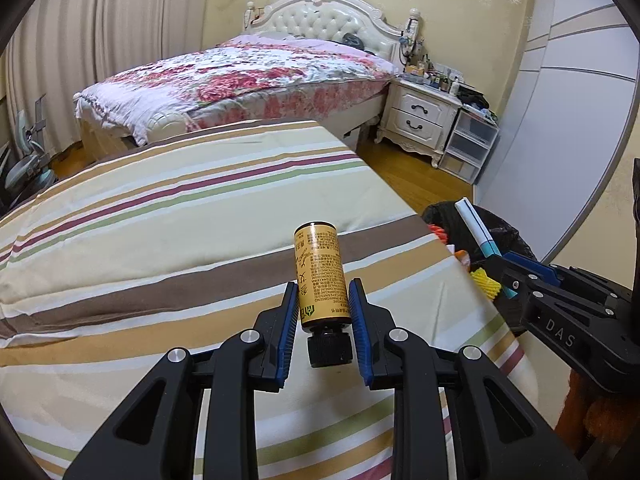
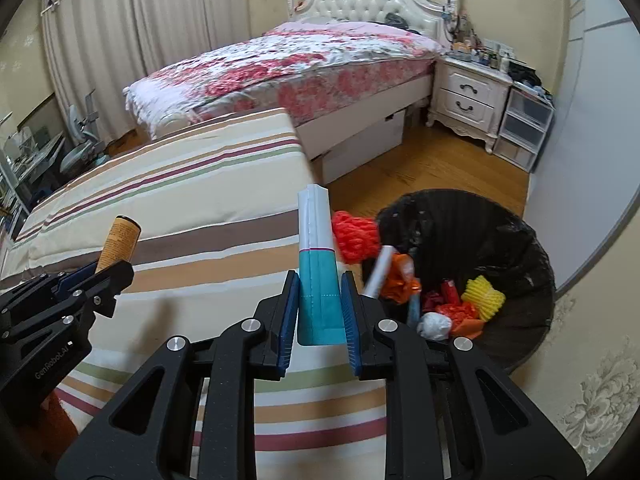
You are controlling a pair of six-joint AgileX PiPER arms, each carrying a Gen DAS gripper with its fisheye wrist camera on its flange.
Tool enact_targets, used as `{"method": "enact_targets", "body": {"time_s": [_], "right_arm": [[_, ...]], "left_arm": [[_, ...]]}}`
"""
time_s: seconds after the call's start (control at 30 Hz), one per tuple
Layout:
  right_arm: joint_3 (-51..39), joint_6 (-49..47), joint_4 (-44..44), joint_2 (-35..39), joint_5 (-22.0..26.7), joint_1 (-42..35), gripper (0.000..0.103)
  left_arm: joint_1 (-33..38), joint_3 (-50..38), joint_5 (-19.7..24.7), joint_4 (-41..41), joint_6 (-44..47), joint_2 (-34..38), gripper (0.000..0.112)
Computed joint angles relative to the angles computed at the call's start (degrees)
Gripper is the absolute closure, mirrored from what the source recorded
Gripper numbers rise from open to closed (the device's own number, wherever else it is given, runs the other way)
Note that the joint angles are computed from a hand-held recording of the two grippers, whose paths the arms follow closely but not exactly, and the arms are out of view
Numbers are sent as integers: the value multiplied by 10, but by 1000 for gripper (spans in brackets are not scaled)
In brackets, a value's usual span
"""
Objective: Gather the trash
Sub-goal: 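Carry amber bottle and teal tube over the bin and open both tools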
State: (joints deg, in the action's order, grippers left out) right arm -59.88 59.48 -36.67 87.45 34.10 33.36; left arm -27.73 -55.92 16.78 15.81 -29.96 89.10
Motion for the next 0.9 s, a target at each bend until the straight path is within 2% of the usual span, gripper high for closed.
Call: {"method": "enact_targets", "body": {"time_s": [0.13,0.33,0.57,0.9], "right_arm": [[39,17,-18,-37,-4,-44,82],[64,21,-31,-65,-9,-88,82],[70,19,-43,-69,-13,-124,82],[68,-13,-14,-54,-38,-177,82]], "left_arm": [[-37,-44,7,26,-23,29,86],[-78,-125,24,13,-3,82,86],[-111,-198,42,7,10,136,86],[-128,-287,73,1,27,200,86]]}}
